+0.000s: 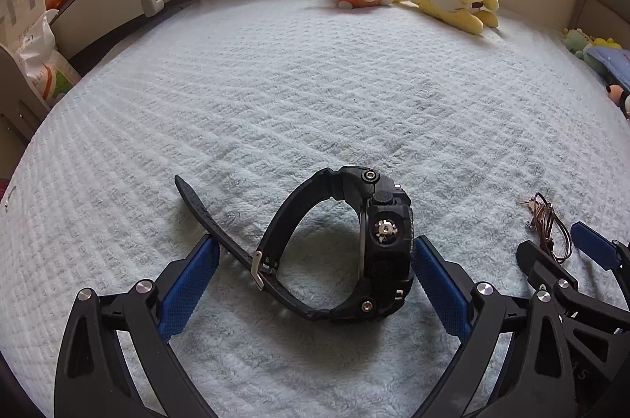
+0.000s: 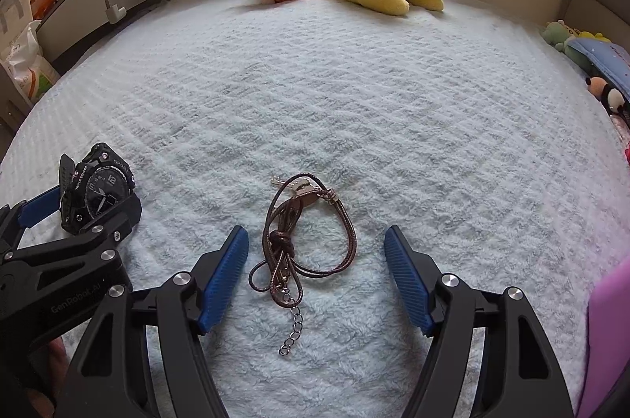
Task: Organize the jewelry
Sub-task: 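Lower the left tool onto the black wristwatch while the right tool approaches the brown cord necklace, then close the left tool on the black watch while the right tool grasps the brown necklace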
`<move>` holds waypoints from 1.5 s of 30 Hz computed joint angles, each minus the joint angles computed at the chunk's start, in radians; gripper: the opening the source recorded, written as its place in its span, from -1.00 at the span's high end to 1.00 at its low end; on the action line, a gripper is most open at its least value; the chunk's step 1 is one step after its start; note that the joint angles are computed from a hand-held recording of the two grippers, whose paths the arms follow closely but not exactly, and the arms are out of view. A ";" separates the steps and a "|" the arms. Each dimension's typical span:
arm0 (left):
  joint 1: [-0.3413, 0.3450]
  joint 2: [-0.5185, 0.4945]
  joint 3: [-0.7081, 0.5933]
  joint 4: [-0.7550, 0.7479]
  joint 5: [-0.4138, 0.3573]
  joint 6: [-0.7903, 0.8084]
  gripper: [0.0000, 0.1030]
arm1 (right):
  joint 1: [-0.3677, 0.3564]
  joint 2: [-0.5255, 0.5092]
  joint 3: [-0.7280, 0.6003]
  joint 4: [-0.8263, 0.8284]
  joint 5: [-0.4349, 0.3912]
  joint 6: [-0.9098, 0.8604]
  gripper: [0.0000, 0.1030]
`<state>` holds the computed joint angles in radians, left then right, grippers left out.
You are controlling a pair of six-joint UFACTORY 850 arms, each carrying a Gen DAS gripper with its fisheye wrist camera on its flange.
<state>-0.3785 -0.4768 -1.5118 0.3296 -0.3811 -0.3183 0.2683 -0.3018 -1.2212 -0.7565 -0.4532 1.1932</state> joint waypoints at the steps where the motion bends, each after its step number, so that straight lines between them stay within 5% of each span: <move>1: -0.002 -0.011 -0.014 0.004 -0.009 -0.007 -0.86 | 0.001 -0.003 -0.003 -0.003 -0.004 0.000 -0.35; 13: -0.001 -0.069 -0.083 -0.009 -0.063 -0.008 -0.88 | 0.004 -0.032 -0.032 -0.006 -0.031 -0.020 -0.38; 15: 0.009 -0.067 -0.081 -0.085 -0.056 0.057 -0.73 | 0.004 -0.028 -0.028 -0.004 -0.021 -0.026 -0.33; 24: 0.025 -0.016 -0.022 -0.205 -0.007 0.154 -0.28 | 0.022 -0.008 -0.014 -0.005 0.011 -0.058 0.78; 37: 0.052 0.116 0.141 -0.358 0.088 0.322 -0.20 | 0.065 0.075 0.064 -0.051 0.057 0.063 0.79; 45: 0.076 0.220 0.260 -0.435 0.079 0.423 -0.20 | 0.128 0.121 0.108 -0.009 0.056 0.073 0.79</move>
